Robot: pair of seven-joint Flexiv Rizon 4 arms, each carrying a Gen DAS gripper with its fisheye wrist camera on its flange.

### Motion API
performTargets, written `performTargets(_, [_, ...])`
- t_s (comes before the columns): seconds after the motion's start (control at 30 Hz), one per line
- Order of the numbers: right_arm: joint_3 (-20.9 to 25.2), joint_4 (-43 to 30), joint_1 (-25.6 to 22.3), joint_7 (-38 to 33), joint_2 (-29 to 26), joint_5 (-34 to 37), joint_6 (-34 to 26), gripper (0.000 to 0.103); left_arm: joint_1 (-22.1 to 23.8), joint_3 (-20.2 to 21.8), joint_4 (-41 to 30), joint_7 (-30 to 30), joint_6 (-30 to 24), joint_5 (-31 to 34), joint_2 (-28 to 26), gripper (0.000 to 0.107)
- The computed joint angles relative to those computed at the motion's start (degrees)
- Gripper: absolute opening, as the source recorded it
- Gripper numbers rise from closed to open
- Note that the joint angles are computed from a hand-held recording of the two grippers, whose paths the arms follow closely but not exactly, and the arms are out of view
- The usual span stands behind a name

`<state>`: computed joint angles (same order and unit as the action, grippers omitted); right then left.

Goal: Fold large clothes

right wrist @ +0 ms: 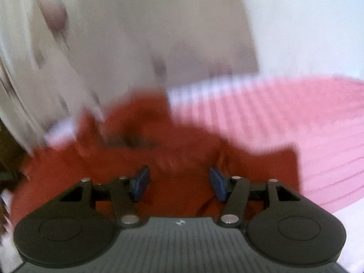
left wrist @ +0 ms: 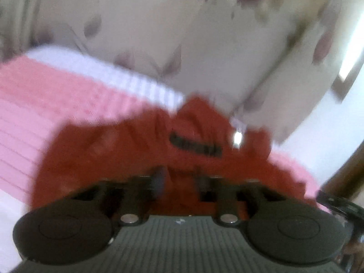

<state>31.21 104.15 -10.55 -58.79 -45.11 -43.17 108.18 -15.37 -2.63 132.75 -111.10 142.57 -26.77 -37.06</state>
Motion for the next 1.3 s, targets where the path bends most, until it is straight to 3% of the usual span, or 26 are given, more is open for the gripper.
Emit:
performTargets(0.03, [-0.84,1.79,0.01,-0.94,1.48,1.02,4.68,0.064,-1.76,1.45,1.72,0.63,3.38,-2.03,0.57,0.068])
performTargets(0.07, [-1.06,3.51,-0.74,-1.39,2.94,0.03,7.71,0.069,-3.75,2.73,3.71,2.62,5.74,-5.39,1.48,0.069])
performTargets(0.17, [-4.39,10.78,-0.26,-5.97,8.42,-1.42,16.22,0.069,-2.09,2.21,8.72,3.58,5.31,-5.79,4.20,0.062])
performTargets(0.2, [-5.96,13.32,0.67,-7.93,9.99,-1.04,17.98,0.069,-0.29,1.58,10.23,2.04,4.12,-3.55,4.71,0.052])
performTargets(0.33, [-14.98,22.35,9.97,-18.40,14.95,6.82,18.59,0.069,1.69,1.12,12.66,-1.42,4.31,2.08,2.67,0.044])
performTargets(0.43, [-19.23,24.53,14.78,-21.72,15.55,10.09,15.62,0.068,-4.11,2.20,12.03,3.26,3.99,-5.17,0.71,0.047])
performTargets(0.47, [-18.65,24.24,14.07,-20.94,15.01,9.80,13.68,0.068,-4.48,1.96,11.78,3.45,3.54,-6.11,0.34,0.047])
performTargets(0.53, [-16.93,23.16,9.32,-13.21,12.58,1.82,12.96,0.068,-3.47,1.54,12.05,2.03,3.40,-5.14,-0.22,0.049])
performTargets(0.6, [-16.92,23.18,8.92,-13.71,11.68,1.29,13.08,0.068,-2.94,1.66,11.76,1.61,3.36,-4.12,-1.11,0.050])
performTargets(0.67, [-18.88,23.63,11.60,-15.52,11.84,3.62,13.68,0.068,-3.84,2.11,11.53,2.64,3.62,-5.03,-1.59,0.050])
performTargets(0.73, [-16.96,22.59,9.36,-14.59,11.75,1.33,11.40,0.068,-2.84,1.92,11.68,1.62,4.04,-3.83,-1.48,0.050])
performTargets(0.77, [-15.08,21.32,5.84,-10.81,11.16,-4.22,10.06,0.068,-3.84,2.37,11.82,2.22,4.35,-5.15,-1.05,0.049])
performTargets(0.83, [-12.24,19.50,1.64,-4.82,11.45,-10.88,7.72,0.069,-9.90,3.32,11.91,7.72,5.21,-15.26,0.38,0.046])
performTargets(0.9, [-13.17,21.48,3.84,-8.55,14.19,-4.70,13.76,0.069,-13.60,2.67,12.46,9.44,9.85,-21.61,1.50,0.041])
performTargets(0.93, [-14.00,22.26,5.23,-9.42,15.19,-2.84,17.59,0.071,-13.05,2.10,13.01,7.71,12.30,-19.53,2.16,0.041])
performTargets(1.03, [-12.50,20.64,4.94,-5.47,14.94,-10.50,25.18,0.070,-10.75,0.35,10.86,9.04,13.42,-11.71,3.10,0.041])
performTargets(1.07, [-12.67,19.80,7.10,-6.18,15.21,-10.67,24.89,0.070,-9.80,-0.29,9.22,10.19,12.24,-8.99,3.11,0.041])
performTargets(1.13, [-13.61,15.53,12.63,-7.22,13.98,-10.25,21.76,0.058,-8.69,-1.23,5.12,12.51,9.16,-6.96,2.54,0.041])
performTargets(1.2, [-14.00,9.24,15.03,-1.92,10.86,-13.84,16.93,0.031,-6.87,-1.47,1.33,14.86,5.00,-4.61,1.83,0.042])
performTargets(1.3, [-13.79,0.03,16.75,5.73,5.95,-21.15,7.58,0.031,-6.67,-0.82,-2.91,19.60,-3.69,-9.53,0.51,0.041])
